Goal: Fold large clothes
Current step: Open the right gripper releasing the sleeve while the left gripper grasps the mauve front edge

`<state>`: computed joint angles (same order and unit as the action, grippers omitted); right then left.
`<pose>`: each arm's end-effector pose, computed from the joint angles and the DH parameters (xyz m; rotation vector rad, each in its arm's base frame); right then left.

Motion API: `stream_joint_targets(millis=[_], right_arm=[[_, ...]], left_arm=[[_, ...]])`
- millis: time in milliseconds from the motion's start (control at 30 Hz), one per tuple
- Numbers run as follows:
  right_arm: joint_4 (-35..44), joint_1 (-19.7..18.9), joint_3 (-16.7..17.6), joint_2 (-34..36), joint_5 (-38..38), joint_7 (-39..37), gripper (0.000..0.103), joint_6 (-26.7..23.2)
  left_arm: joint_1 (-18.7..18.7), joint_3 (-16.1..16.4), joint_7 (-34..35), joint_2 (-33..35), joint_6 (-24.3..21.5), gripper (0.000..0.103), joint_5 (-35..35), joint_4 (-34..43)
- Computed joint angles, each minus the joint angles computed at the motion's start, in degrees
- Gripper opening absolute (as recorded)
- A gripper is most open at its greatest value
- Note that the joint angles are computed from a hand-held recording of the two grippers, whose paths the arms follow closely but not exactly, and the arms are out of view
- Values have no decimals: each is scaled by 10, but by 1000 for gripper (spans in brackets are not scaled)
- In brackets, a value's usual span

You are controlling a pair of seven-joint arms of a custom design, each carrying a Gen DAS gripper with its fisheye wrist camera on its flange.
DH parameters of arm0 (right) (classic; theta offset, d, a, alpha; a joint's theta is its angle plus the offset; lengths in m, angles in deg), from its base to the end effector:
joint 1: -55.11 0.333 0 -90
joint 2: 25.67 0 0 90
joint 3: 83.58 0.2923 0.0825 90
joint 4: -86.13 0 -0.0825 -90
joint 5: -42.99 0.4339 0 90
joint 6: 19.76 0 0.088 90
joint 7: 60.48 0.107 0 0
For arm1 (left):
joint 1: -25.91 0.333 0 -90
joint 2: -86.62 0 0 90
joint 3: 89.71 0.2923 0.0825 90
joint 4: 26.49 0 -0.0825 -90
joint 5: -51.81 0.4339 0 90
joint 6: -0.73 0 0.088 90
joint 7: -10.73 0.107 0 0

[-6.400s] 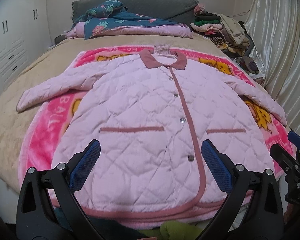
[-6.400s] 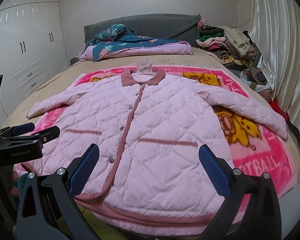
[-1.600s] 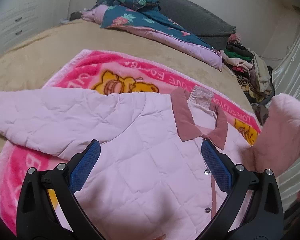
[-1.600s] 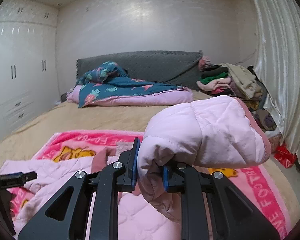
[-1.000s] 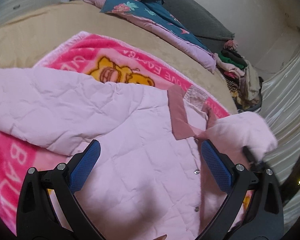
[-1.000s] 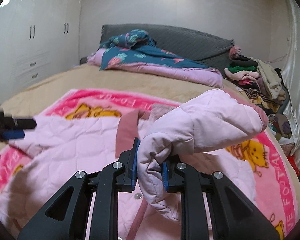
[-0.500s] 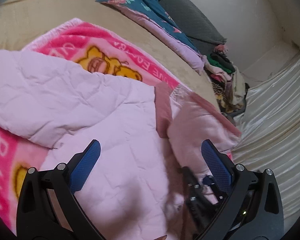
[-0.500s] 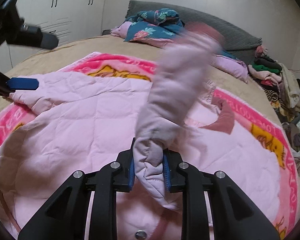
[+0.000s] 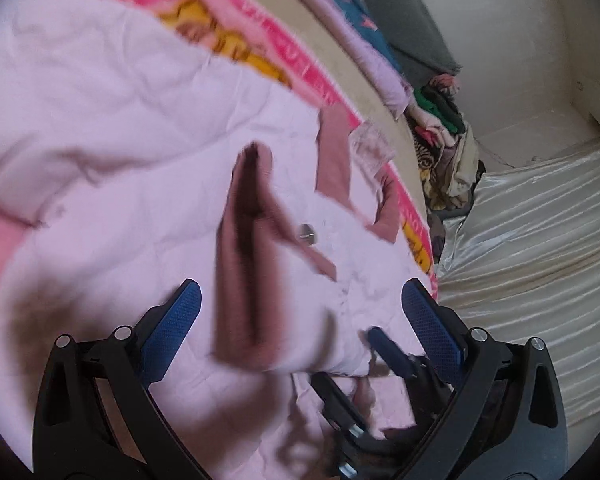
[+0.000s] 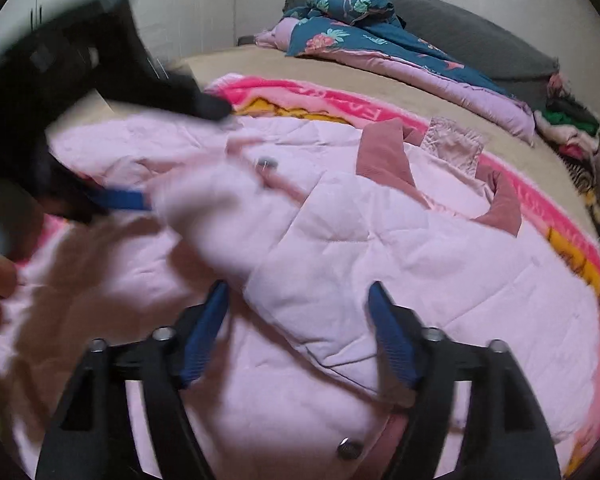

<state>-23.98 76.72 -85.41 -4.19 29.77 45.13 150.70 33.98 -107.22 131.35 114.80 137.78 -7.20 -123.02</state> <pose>0.6505 0.2522 0.3190 -2.0429 1.5170 -0.5551 0.7187 -0.1056 0.3056 1.8651 -1.7258 1.1551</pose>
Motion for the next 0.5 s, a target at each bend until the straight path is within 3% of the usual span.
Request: stream_joint_targets(millis=[167, 233, 300, 367, 500], right_arm=[[-74, -44, 42, -63, 70, -31, 75, 28], [-112, -32, 23, -97, 61, -8, 77, 38], [-137, -16, -3, -120, 24, 35, 77, 38], [-170, -12, -20, -150, -19, 81, 77, 47], [-211, -23, -39, -193, -126, 195, 79, 57]], left_arm=[[-34, 11, -9, -7, 48, 68, 62, -16], [-54, 18, -22, -13, 86, 48, 108, -29], [-54, 11, -18, -12, 105, 43, 125, -34], [-47, -2, 10, -20, 130, 24, 123, -46], [-32, -26, 66, -44, 185, 15, 91, -69]])
